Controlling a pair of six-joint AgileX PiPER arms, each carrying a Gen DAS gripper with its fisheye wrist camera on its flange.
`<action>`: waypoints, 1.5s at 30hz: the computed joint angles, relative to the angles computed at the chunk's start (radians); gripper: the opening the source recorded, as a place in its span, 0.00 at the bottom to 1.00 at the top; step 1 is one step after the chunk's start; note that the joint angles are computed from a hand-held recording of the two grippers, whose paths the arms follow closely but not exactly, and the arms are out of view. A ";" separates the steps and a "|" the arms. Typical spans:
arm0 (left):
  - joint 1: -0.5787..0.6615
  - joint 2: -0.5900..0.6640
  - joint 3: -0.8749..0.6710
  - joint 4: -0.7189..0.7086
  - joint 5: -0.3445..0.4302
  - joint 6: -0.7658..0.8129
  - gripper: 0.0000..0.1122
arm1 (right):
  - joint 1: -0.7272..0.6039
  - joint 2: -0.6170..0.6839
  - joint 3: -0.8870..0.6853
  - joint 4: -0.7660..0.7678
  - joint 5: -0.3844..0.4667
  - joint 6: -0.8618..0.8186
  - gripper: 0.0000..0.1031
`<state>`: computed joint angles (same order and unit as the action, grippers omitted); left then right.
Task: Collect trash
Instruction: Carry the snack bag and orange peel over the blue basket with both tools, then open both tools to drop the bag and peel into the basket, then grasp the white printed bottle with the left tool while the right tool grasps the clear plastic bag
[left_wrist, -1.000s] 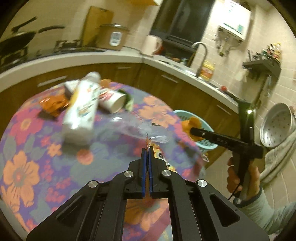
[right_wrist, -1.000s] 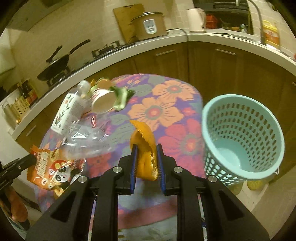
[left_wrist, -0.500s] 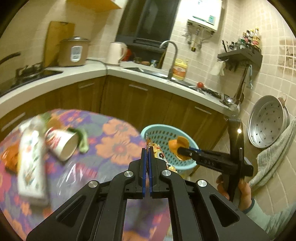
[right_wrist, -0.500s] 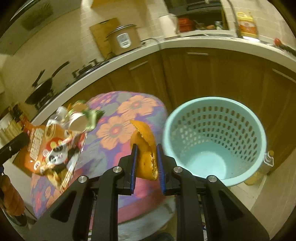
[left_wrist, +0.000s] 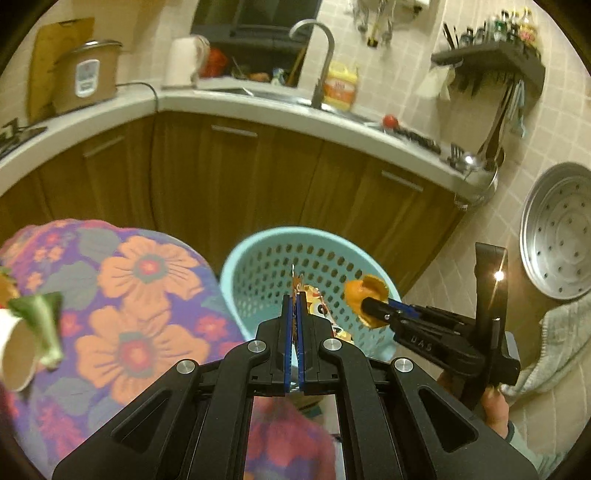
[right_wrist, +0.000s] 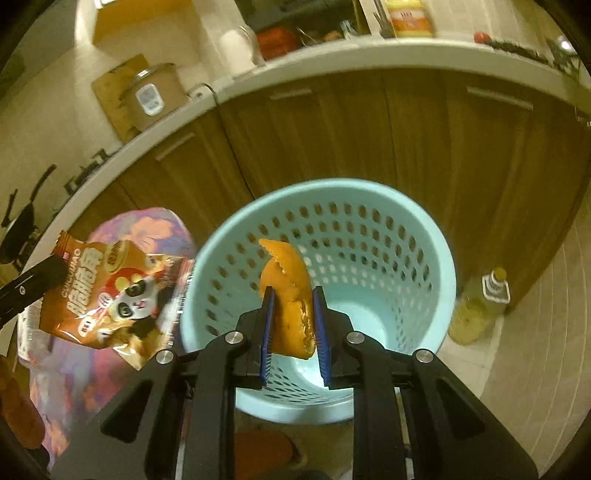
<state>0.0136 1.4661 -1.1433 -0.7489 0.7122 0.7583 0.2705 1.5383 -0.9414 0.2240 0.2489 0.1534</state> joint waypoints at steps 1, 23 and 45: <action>-0.017 0.014 -0.001 0.014 -0.020 -0.016 0.04 | -0.004 0.015 -0.005 0.013 0.001 -0.008 0.18; 0.132 -0.294 0.167 -0.113 0.017 0.124 0.47 | 0.206 -0.097 -0.026 -0.331 0.023 0.298 0.48; 1.194 -0.337 0.186 -0.343 0.400 0.550 0.73 | 0.638 0.154 -0.344 -0.384 0.110 0.241 0.78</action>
